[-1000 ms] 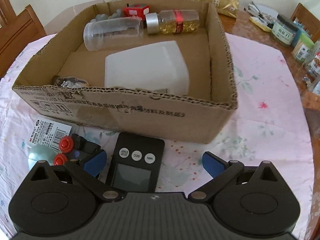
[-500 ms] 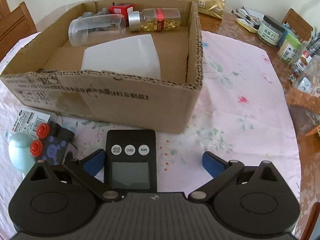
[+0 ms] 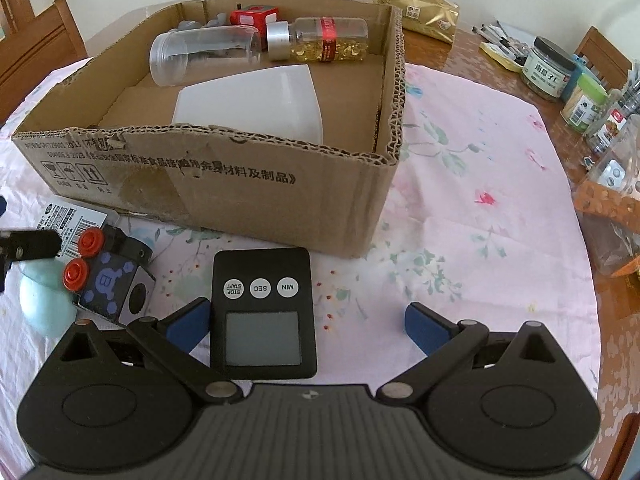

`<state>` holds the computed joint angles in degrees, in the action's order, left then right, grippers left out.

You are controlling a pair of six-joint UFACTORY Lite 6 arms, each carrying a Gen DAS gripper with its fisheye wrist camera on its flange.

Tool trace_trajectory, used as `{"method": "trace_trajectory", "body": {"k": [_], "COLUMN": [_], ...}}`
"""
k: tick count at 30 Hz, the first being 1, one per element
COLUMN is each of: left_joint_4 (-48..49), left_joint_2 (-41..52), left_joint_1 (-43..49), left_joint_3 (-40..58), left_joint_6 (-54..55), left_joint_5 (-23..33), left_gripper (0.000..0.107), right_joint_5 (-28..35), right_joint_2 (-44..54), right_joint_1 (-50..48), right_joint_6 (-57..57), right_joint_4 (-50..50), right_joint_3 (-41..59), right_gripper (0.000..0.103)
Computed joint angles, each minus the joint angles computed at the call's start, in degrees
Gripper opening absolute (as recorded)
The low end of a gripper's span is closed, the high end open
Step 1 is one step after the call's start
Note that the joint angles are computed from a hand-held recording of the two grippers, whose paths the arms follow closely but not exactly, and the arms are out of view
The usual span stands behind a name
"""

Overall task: Organize rigid objects
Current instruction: 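Move the left tool to the light-blue round case while the right tool moves to the black timer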

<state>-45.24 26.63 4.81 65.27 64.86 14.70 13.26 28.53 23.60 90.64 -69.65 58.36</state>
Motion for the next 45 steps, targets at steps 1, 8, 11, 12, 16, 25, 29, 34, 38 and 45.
{"method": "trace_trajectory", "body": {"k": [1, 8, 11, 12, 16, 25, 29, 34, 38, 45], "left_joint_4": [0.67, -2.89, -3.19, -3.77, -5.43, -4.04, -1.72, -3.7, -3.9, 3.11], "left_joint_2": [-0.45, -4.17, -5.22, -5.21, -3.58, -8.2, -10.09, -9.95, -9.42, -7.16], "left_joint_1": [-0.06, 0.67, -0.57, -1.06, -3.08, -0.6, 2.63, 5.07, 3.01, 1.17], "left_joint_3": [-0.65, -5.54, -7.15, -7.43, -6.91, -13.23, -15.33, -15.53, -15.54, -14.26], "left_joint_6": [-0.09, 5.22, 4.66, 4.38, 1.65, 2.42, 1.53, 3.33, 1.84, -6.47], "left_joint_5": [0.05, 2.56, 1.62, 0.95, -2.06, -3.33, -3.68, -3.85, -5.35, -7.16], "left_gripper": [0.101, 0.101, 0.101, 0.101, 0.101, 0.102, 0.102, 0.102, 0.102, 0.102], "right_joint_5": [-0.07, -0.88, -1.04, -1.2, -1.5, -2.03, -1.78, -1.03, -1.09, -3.13], "right_joint_2": [-0.03, 0.33, 0.25, 0.22, 0.04, -0.18, -0.96, -1.55, -1.51, -2.81], "right_joint_1": [-0.05, -0.67, -0.7, -0.76, -0.86, -1.04, -0.67, -0.27, -0.48, -2.23], "right_joint_6": [-0.57, -3.73, -3.34, -2.46, 0.32, 5.21, 18.13, 28.11, 29.27, 29.38], "right_joint_4": [0.44, 1.8, 1.16, 0.07, -3.05, -8.88, -21.75, -31.5, -32.96, -36.38], "right_joint_3": [0.01, 0.7, 0.64, 0.48, 0.0, -0.72, -2.75, -4.33, -4.3, -5.48], "right_gripper": [0.103, 0.103, 0.103, 0.103, 0.103, 0.103, 0.103, 0.103, 0.103, 0.103]}}
